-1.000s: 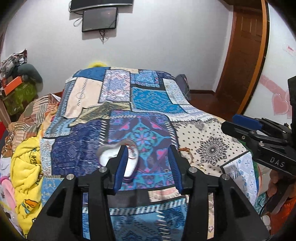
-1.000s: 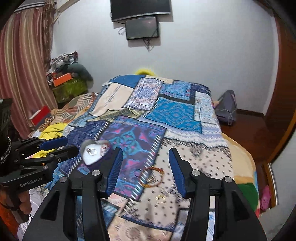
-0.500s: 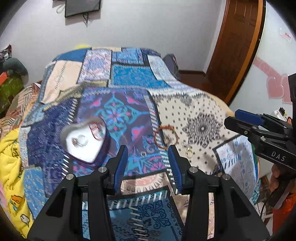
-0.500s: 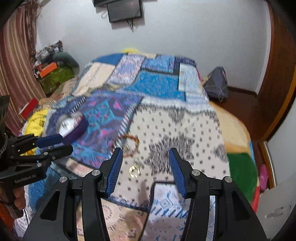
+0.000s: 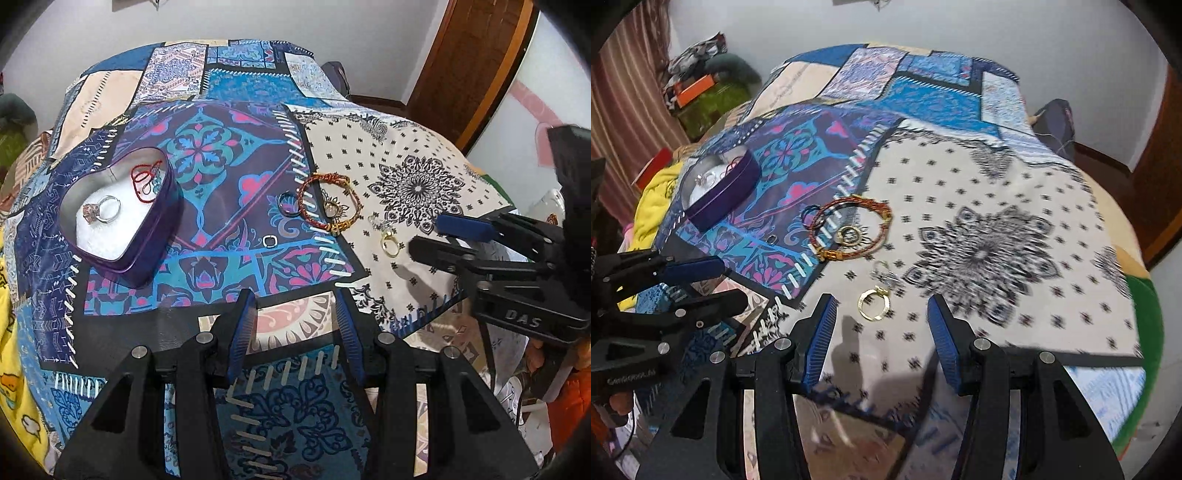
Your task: Organize jewelry
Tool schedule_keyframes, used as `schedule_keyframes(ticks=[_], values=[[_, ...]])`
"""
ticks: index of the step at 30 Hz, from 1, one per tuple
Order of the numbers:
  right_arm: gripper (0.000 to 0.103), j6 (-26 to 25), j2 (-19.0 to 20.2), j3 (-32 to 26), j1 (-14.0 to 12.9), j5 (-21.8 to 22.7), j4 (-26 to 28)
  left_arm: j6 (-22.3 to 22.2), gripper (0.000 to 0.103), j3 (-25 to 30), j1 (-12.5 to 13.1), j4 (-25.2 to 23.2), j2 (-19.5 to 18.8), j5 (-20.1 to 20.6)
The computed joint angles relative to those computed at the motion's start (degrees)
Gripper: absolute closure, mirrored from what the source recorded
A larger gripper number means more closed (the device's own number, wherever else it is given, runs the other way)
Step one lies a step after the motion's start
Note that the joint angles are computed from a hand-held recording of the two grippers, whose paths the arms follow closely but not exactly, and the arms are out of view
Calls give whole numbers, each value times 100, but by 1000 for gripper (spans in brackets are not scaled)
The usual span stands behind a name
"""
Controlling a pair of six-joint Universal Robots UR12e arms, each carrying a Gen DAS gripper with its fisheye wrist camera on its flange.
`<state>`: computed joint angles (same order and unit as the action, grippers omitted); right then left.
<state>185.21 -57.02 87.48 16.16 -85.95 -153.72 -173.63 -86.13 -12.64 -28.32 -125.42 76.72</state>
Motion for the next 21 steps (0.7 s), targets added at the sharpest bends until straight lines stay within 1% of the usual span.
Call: schedule_keyframes(ticks=[3,4,6,9,12,16,19,21], values=[[65,-234,71,-90,49,-157,123,11,59,21,9,18,-26,42],[66,-251,85,-100,47,-145,130,6,59,26,19,28,-34,49],[71,-256,86,-89,28,-63,130,-37,59,39,44,38,-49,49],[85,-264,93,-92,-15,178,170,-63,59,48,92,60,-58,-51],[85,-280,91,-61,0,144,89,-39,59,109,110,27,-100,-136],[85,-112,61,11,-21,248,-75,-15,59,216,117,-42,-169,-261],[85,52,60,8,-63,423,-166,-9,61,309,103,-76,-234,-260],[85,121,47,28,-73,464,-254,-11,65,377,94,-105,-278,-227]])
